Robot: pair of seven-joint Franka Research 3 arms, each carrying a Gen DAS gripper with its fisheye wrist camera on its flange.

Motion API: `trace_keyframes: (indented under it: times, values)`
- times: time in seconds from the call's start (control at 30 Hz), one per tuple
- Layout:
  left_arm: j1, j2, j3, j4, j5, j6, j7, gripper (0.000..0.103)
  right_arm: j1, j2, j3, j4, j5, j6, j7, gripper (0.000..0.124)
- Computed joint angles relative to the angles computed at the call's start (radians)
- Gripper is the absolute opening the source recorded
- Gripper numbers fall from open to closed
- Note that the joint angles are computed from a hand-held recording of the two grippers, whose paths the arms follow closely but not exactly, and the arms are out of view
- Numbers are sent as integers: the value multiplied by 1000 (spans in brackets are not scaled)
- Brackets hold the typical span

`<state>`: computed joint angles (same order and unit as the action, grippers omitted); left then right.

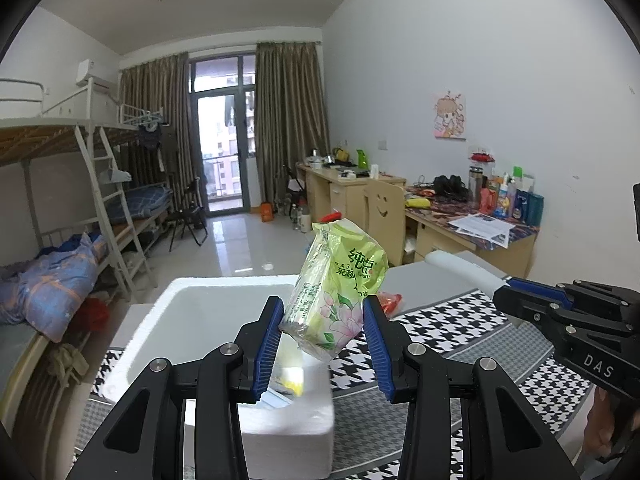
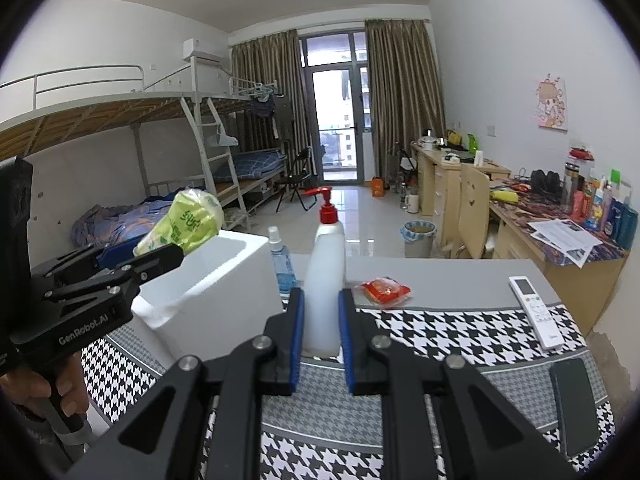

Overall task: Organize soft objects
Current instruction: 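Lower the green packet into the foam box and open the left gripper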

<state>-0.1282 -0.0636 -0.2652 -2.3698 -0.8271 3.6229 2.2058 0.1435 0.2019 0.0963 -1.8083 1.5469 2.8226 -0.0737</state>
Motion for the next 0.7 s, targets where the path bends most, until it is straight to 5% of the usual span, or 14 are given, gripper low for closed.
trace_keyframes:
  times: [0.7]
  values:
    - [-21,24,36,56,-211,55,163,43,19,3,16,18,-35,-65,13,20]
